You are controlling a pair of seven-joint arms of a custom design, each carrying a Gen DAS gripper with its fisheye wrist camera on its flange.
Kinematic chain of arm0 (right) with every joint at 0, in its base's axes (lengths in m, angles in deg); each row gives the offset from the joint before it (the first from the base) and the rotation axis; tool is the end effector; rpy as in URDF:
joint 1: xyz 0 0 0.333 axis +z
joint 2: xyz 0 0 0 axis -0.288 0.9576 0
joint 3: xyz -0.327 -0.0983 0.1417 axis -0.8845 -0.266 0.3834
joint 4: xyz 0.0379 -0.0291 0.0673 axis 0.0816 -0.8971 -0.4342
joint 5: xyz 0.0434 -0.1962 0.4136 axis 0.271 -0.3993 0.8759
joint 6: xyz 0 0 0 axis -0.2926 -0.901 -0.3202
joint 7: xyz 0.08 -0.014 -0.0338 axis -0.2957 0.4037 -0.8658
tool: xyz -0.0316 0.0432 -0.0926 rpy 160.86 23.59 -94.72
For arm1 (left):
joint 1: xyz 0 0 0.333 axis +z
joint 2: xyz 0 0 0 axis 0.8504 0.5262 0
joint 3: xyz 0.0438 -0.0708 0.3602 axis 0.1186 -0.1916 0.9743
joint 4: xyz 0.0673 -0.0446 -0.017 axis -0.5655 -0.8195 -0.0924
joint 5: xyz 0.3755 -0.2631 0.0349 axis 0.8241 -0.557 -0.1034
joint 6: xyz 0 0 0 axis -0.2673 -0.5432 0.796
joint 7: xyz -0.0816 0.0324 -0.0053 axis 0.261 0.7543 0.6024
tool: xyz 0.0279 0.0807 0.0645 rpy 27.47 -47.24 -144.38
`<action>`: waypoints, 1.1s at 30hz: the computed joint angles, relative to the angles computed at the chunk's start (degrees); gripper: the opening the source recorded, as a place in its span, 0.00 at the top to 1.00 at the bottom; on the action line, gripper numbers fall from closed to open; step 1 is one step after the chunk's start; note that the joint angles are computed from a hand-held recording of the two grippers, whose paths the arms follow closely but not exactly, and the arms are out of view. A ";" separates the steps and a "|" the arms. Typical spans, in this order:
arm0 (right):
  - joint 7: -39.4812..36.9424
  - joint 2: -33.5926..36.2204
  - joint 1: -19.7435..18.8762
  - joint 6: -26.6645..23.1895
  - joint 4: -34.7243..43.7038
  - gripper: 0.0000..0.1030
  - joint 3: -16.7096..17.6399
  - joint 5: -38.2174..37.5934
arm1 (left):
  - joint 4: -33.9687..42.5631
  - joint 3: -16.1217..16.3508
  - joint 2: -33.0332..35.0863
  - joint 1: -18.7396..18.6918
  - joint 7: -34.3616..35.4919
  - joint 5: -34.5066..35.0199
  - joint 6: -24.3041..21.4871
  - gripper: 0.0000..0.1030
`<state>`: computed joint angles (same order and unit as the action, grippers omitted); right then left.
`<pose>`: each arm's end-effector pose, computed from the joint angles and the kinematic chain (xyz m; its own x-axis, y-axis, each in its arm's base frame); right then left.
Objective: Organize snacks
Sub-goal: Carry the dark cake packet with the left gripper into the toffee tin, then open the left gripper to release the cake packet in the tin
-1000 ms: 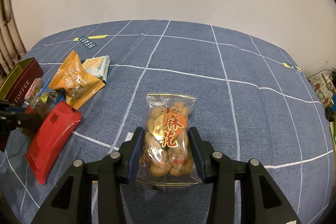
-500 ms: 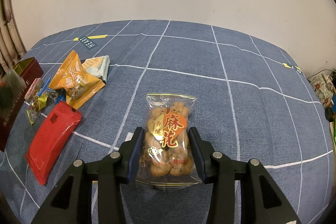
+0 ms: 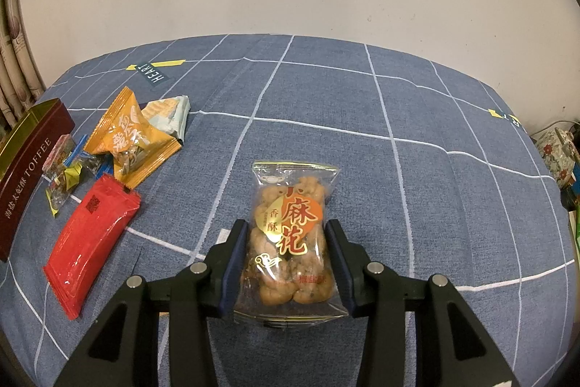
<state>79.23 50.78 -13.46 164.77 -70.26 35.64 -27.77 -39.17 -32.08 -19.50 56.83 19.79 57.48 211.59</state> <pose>0.4665 0.1318 0.4074 -0.1820 -0.9828 0.0308 -0.7602 0.1208 -0.6384 0.5929 -0.0997 0.5094 -0.1691 -0.9856 -0.0059 -0.9240 0.1606 -0.3470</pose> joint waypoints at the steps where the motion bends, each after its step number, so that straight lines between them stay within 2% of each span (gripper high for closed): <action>1: 0.05 0.01 0.01 -0.04 0.02 0.57 0.05 0.00 | -0.39 0.22 -0.06 0.29 -0.06 0.46 -0.07 0.77; 10: 0.05 0.02 0.00 -0.06 0.05 0.57 0.08 -0.01 | -1.80 0.64 0.93 1.61 -2.73 3.62 -1.34 0.77; 20: 0.01 -0.04 -0.01 -0.02 -0.01 0.57 0.02 -0.02 | -4.31 0.49 -0.01 1.25 -0.59 3.79 -2.29 0.77; 33: -0.39 -0.23 -0.14 0.12 -0.20 0.57 -0.04 0.18 | -5.94 0.10 -1.04 1.33 -0.31 4.97 -0.55 0.76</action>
